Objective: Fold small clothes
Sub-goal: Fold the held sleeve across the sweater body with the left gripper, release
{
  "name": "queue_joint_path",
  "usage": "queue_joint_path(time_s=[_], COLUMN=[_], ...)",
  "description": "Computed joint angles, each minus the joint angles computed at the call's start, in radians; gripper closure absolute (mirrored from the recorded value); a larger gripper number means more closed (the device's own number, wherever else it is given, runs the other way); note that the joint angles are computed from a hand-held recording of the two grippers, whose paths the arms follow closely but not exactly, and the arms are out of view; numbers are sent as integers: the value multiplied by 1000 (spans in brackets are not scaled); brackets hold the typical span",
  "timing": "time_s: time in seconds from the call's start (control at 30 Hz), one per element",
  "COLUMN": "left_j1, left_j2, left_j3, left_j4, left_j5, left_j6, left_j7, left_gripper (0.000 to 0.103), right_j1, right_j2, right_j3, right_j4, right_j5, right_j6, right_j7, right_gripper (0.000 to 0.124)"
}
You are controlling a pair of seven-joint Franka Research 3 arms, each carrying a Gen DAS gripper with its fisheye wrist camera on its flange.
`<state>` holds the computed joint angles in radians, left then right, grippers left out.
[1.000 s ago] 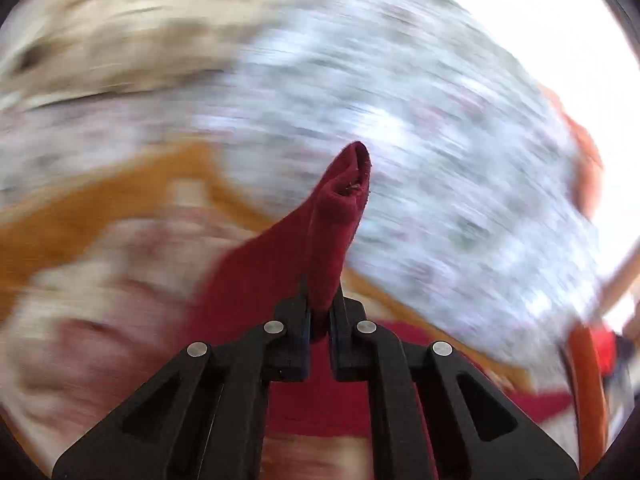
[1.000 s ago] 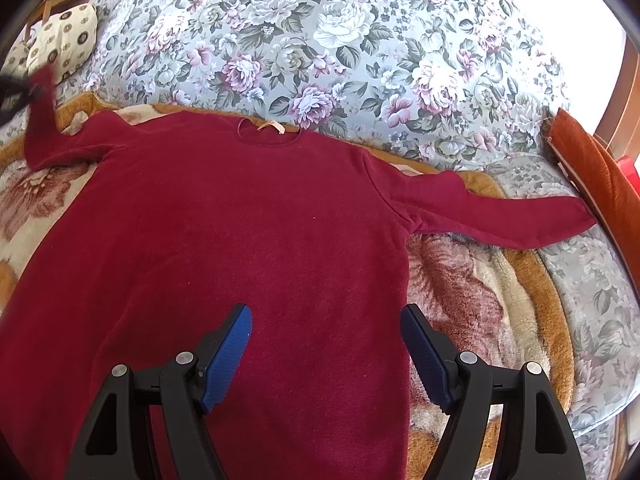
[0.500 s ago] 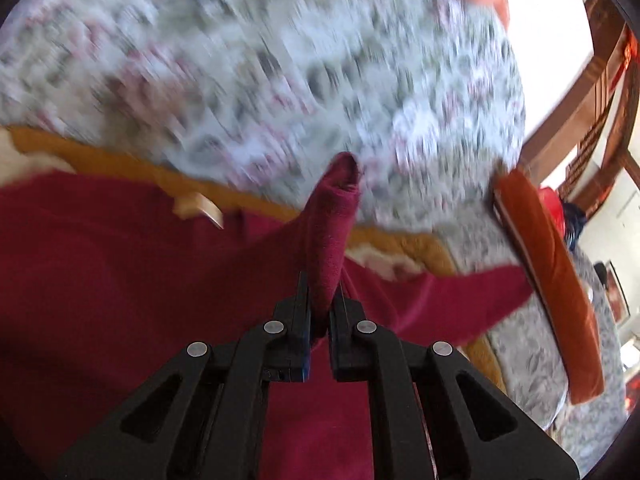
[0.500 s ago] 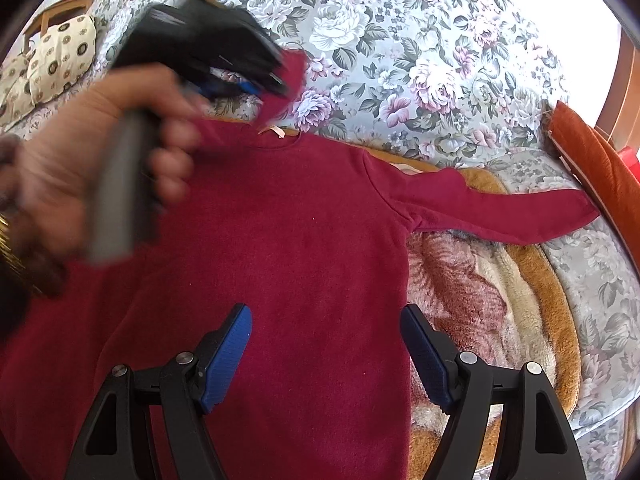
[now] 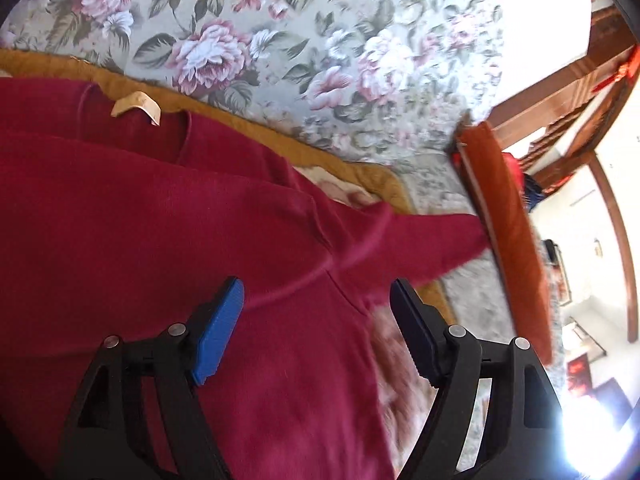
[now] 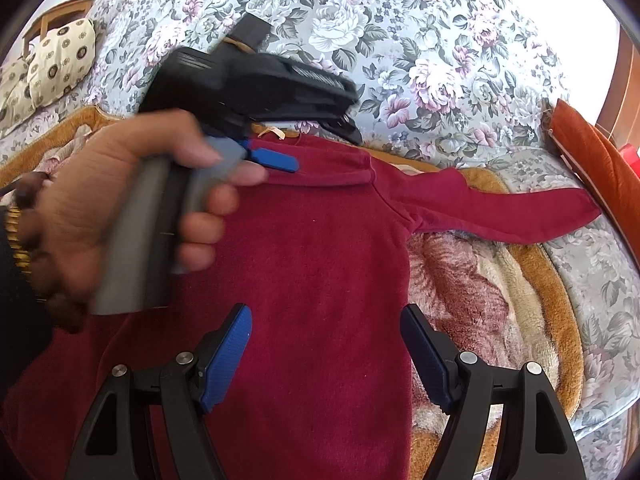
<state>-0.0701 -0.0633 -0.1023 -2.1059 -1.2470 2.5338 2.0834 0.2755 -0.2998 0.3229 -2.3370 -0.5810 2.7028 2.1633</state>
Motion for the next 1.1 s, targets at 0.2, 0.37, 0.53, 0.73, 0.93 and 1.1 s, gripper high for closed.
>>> queue_joint_path(time_s=[0.2, 0.37, 0.53, 0.73, 0.93, 1.1], left_j1=[50, 117, 78, 109, 56, 183], left_j2=[-223, -252, -250, -300, -331, -341], left_j3=[37, 82, 109, 30, -61, -194], left_j4=[-199, -288, -334, -356, -444, -462], left_j5=[215, 438, 531, 763, 820, 980], left_j6=[200, 159, 149, 239, 467, 435], left_j7=[-73, -281, -369, -686, -909, -1119], left_gripper=[28, 37, 47, 42, 35, 35], right_j1=[1, -10, 3, 22, 34, 57], right_j2=[0, 1, 2, 4, -5, -27], right_j3=[-2, 18, 10, -14, -43, -80], right_j4=[0, 7, 8, 5, -13, -35], right_j5=[10, -44, -51, -1, 101, 232], right_j6=[-2, -14, -21, -16, 12, 55], right_j7=[-6, 31, 37, 0, -56, -137], right_gripper=[50, 50, 50, 50, 50, 50])
